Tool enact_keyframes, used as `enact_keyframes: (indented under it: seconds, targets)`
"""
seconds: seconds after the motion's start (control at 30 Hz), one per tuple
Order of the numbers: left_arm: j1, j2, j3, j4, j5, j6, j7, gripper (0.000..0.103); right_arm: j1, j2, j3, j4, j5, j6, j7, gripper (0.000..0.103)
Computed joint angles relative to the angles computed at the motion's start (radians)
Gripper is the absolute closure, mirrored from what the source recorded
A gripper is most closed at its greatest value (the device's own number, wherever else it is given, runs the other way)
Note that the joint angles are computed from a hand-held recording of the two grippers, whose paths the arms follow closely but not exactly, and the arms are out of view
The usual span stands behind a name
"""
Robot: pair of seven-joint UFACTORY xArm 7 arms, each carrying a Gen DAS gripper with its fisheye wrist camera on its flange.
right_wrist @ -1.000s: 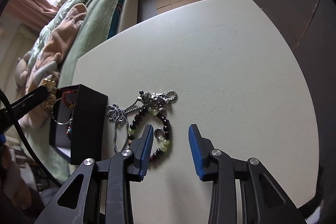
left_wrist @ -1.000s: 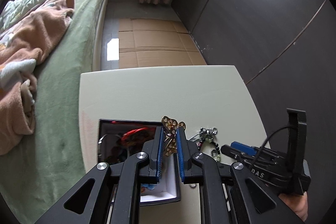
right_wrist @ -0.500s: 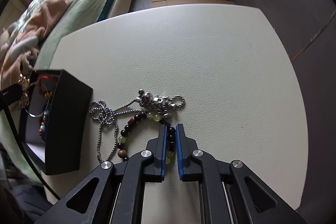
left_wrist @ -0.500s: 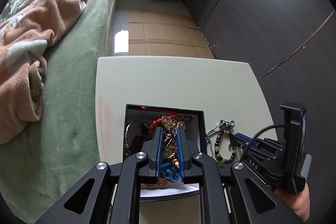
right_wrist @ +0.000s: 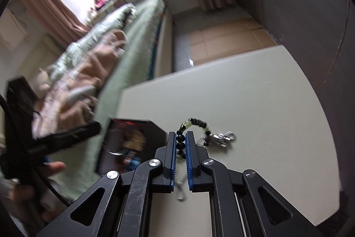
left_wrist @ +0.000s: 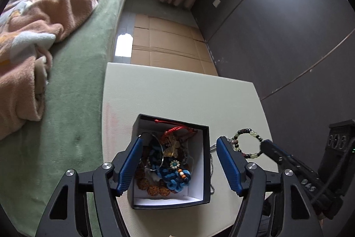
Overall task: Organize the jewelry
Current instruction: 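Carry the black-and-green bead bracelet over the box and open the right gripper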
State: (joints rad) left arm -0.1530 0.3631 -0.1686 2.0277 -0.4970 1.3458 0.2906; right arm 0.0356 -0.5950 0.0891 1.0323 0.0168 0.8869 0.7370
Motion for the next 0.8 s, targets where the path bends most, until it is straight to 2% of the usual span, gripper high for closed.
enact_keyframes:
  seconds: [0.27, 0.37, 0.43, 0.5, 0.8]
  targets:
    - [0.022, -0.032, 0.014, -0.039, -0.015, -0.053, -0.011, 0.033, 0.056, 0.042, -0.008, 0.021, 0.078, -0.160, -0.019, 0.094]
    - [0.027, -0.036, 0.020, -0.046, -0.008, -0.070, -0.018, 0.031, 0.069, 0.083, 0.009, 0.048, 0.080, -0.194, -0.019, 0.094]
    - [0.030, -0.033, 0.022, -0.040, -0.003, -0.078, -0.022, 0.024, 0.082, 0.115, 0.012, 0.067, 0.089, -0.216, -0.019, 0.094]
    - [0.039, -0.029, 0.024, -0.032, -0.008, -0.087, -0.028, 0.021, 0.092, 0.134, 0.011, 0.076, 0.097, -0.232, -0.021, 0.094]
    - [0.075, 0.008, 0.031, 0.016, -0.007, -0.104, -0.073, 0.021, 0.138, 0.234, 0.011, 0.131, 0.141, -0.302, -0.028, 0.094]
